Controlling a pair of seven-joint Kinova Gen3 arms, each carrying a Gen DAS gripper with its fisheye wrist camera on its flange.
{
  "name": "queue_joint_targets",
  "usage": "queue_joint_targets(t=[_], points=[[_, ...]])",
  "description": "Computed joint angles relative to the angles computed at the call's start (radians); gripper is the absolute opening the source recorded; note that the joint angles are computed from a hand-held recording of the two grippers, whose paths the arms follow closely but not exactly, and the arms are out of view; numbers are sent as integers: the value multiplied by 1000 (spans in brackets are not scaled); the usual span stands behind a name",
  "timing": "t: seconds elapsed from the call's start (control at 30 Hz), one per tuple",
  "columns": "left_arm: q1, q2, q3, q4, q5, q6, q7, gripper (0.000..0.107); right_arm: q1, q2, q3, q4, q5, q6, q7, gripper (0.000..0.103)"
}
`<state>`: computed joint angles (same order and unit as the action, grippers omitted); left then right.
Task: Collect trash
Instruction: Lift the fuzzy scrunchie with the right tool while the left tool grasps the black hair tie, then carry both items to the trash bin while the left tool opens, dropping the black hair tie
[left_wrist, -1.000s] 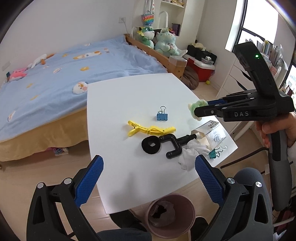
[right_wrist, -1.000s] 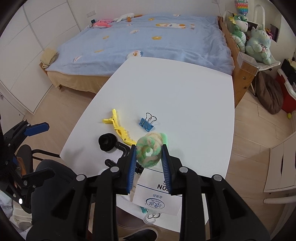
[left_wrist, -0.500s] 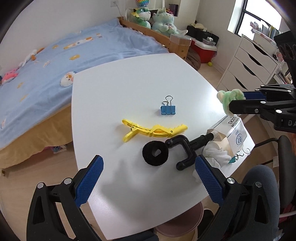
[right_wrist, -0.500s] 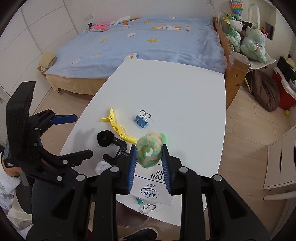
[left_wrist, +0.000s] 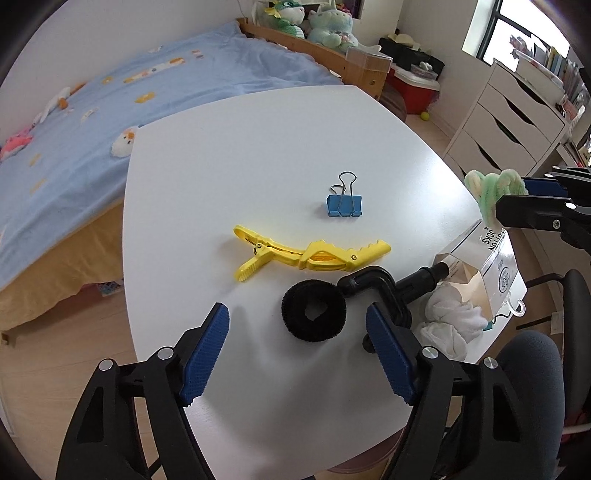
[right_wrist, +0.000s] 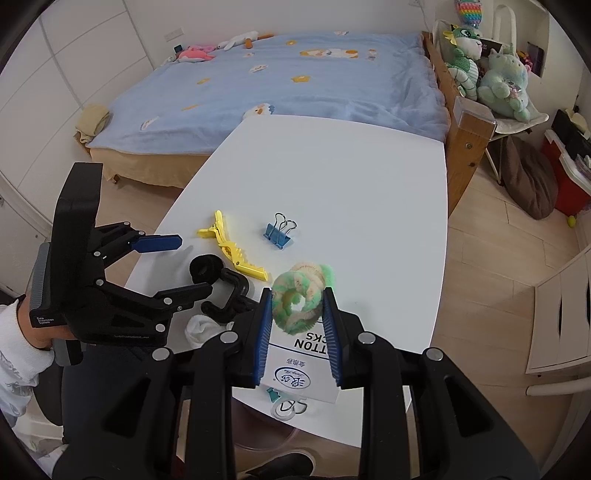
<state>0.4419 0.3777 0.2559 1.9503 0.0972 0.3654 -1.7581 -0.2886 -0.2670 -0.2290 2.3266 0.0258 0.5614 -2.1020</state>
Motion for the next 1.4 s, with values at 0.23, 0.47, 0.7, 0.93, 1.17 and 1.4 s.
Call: queue_joint_targets(t=[0.23,0.47,0.7,0.93,1.17,1.4], points=[[12,12,-6,-4,-9,-4,12,52,-4,4,0,3,0,-6,0,26],[9,6,0,9,-8,-26,12,30,-6,3,0,4,0,-6,0,26],[-18,-41,25,48,14,-57,-8,30,1,-9,-26,8,18,-8,-33,26],[-76,-122,80,95,81,-63,-85,30,16,-57,-98,16,67,12,-115,26],[-136,-233,127,153,243,-59,-252,30,22,-128,-183,18,101,48,-208,26],[-139,-360,98,221,475,-36,-483,30,14,-219,-257,21,84,90,-259,26]])
